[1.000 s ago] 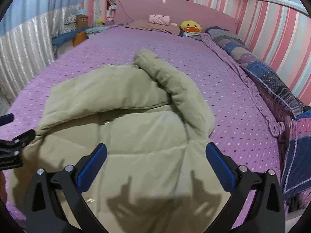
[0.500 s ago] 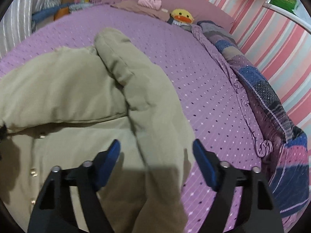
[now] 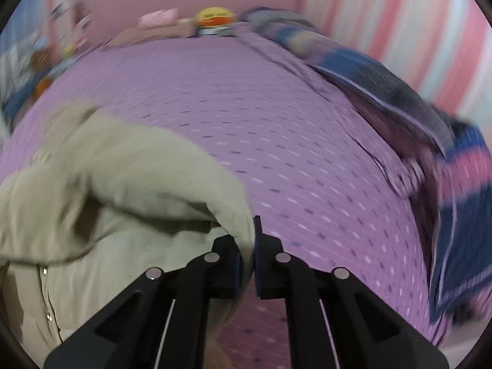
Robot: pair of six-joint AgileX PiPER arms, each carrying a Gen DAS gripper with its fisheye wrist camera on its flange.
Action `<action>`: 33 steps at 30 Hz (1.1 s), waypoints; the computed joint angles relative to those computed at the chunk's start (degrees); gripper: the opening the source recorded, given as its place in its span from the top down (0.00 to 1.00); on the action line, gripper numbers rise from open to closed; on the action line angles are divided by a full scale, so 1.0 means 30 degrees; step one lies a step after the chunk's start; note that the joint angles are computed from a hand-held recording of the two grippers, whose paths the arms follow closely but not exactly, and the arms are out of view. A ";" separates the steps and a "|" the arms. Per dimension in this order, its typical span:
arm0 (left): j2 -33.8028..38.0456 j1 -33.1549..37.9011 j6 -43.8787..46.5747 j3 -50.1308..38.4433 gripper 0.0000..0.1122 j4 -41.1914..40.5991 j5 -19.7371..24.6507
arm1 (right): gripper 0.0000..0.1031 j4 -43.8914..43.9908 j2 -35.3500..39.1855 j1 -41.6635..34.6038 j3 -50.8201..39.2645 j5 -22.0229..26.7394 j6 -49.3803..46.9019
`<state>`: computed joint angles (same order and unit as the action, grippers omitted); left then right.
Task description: Fold large clothes
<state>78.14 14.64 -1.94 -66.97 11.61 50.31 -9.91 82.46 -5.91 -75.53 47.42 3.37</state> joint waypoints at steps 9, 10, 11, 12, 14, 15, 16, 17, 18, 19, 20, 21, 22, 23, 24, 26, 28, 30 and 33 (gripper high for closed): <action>-0.0558 0.6200 0.5687 0.1372 0.87 -0.2028 -0.1148 | 0.93 0.9062 0.0773 -0.7896 0.3247 -0.0456 -0.6216; -0.0675 0.6694 0.6358 0.1609 0.87 -0.2811 -0.1181 | 0.93 0.9881 0.0607 -0.8167 0.3592 -0.0443 -0.7031; -0.0778 0.7184 0.7107 0.1787 0.84 -0.3611 -0.1202 | 0.89 1.0228 0.0179 -0.8274 0.3890 -0.0341 -0.7799; -0.0980 0.7490 0.7625 0.2016 0.82 -0.4084 -0.1301 | 0.81 0.9948 -0.0196 -0.7963 0.3999 -0.0376 -0.7936; -0.1684 0.7563 0.7828 0.2676 0.64 -0.4148 -0.1704 | 0.57 0.8398 -0.1690 -0.6881 0.4365 -0.0702 -0.7987; -0.2132 0.7563 0.8059 0.2767 0.56 -0.4305 -0.1469 | 0.44 0.8350 -0.2298 -0.6779 0.4592 -0.0849 -0.8330; -0.2617 0.8034 0.9054 0.3047 0.40 -0.5165 -0.1388 | 0.42 0.8794 -0.3252 -0.6381 0.4855 -0.0609 -0.8829; -0.3081 0.8234 0.9554 0.3280 0.33 -0.5684 -0.1337 | 0.42 0.9150 -0.3793 -0.6130 0.4839 0.0027 -0.9079; -0.3420 0.8262 0.9725 0.3467 0.31 -0.5881 -0.1227 | 0.42 0.9546 -0.4050 -0.5655 0.4792 0.0519 -0.9282; -0.3683 0.8344 1.0068 0.3679 0.30 -0.6218 -0.1026 | 0.42 0.9640 -0.4289 -0.4625 0.4828 0.0844 -0.9014; -0.3845 0.8328 1.0258 0.3901 0.30 -0.6389 -0.0764 | 0.42 0.9413 -0.4506 -0.3398 0.4989 0.0893 -0.8398; -0.4224 0.8413 1.0486 0.4309 0.30 -0.6519 -0.0582 | 0.42 0.9181 -0.4498 -0.2120 0.5097 0.0769 -0.7755; -0.4473 0.7989 1.0093 0.4887 0.30 -0.6046 -0.0677 | 0.42 0.8790 -0.4174 -0.0279 0.5221 0.0429 -0.6812; -0.4628 0.7761 0.9894 0.5615 0.30 -0.5803 -0.1214 | 0.42 0.8235 -0.3737 0.1413 0.5265 0.0038 -0.5774; -0.4782 0.7383 0.9457 0.6200 0.30 -0.5350 -0.1509 | 0.42 0.7665 -0.3172 0.3220 0.5311 -0.0559 -0.4711; -0.4438 0.7030 0.9136 0.6735 0.48 -0.5105 -0.1791 | 0.42 0.6913 -0.1908 0.5836 0.5247 -0.1662 -0.3163; -0.3829 0.6982 0.9209 0.6865 0.76 -0.5251 -0.1568 | 0.42 0.7597 -0.0175 0.7619 0.4737 -0.2359 -0.2598; -0.3506 0.6723 0.8600 0.7234 0.89 -0.4615 -0.1738 | 0.42 0.8564 0.1327 0.8607 0.3974 -0.2825 -0.2596; -0.3967 0.6457 0.7426 0.8171 0.99 -0.3187 -0.2392 | 0.50 1.0973 0.3568 0.9266 0.2795 -0.3112 -0.3441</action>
